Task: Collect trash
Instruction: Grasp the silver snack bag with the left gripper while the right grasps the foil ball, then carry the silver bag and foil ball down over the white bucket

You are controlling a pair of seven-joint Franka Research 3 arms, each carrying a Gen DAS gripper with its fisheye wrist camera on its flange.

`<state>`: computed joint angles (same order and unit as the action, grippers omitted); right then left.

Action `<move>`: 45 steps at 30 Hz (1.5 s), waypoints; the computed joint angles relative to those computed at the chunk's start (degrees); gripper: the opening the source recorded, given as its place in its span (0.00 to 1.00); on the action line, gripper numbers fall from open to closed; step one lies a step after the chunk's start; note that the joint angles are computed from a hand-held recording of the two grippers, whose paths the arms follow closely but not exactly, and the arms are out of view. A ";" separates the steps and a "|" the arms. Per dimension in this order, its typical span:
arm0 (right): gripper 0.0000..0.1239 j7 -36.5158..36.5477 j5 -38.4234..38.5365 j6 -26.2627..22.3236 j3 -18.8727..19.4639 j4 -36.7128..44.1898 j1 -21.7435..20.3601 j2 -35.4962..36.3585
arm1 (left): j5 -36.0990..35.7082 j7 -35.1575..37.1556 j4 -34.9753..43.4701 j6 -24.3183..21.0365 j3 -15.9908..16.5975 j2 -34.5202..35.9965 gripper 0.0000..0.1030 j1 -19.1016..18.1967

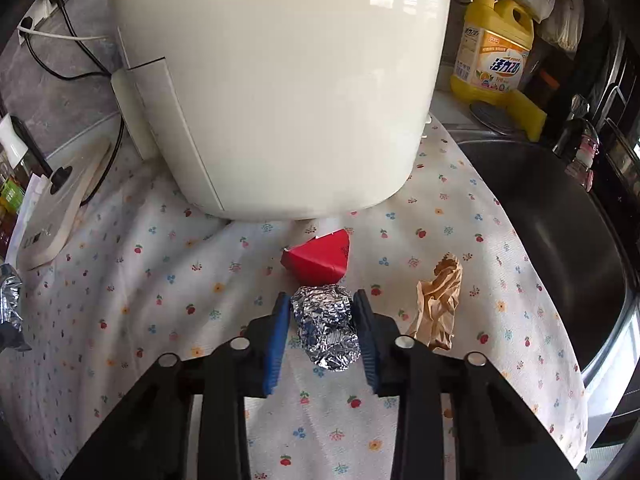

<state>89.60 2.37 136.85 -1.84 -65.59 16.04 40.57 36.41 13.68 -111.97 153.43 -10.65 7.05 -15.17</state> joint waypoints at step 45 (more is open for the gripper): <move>0.26 -21.69 15.79 9.47 -4.37 -84.20 -19.57 -76.17 | 15.60 -18.15 12.24 -11.64 -8.70 6.23 0.30 -23.00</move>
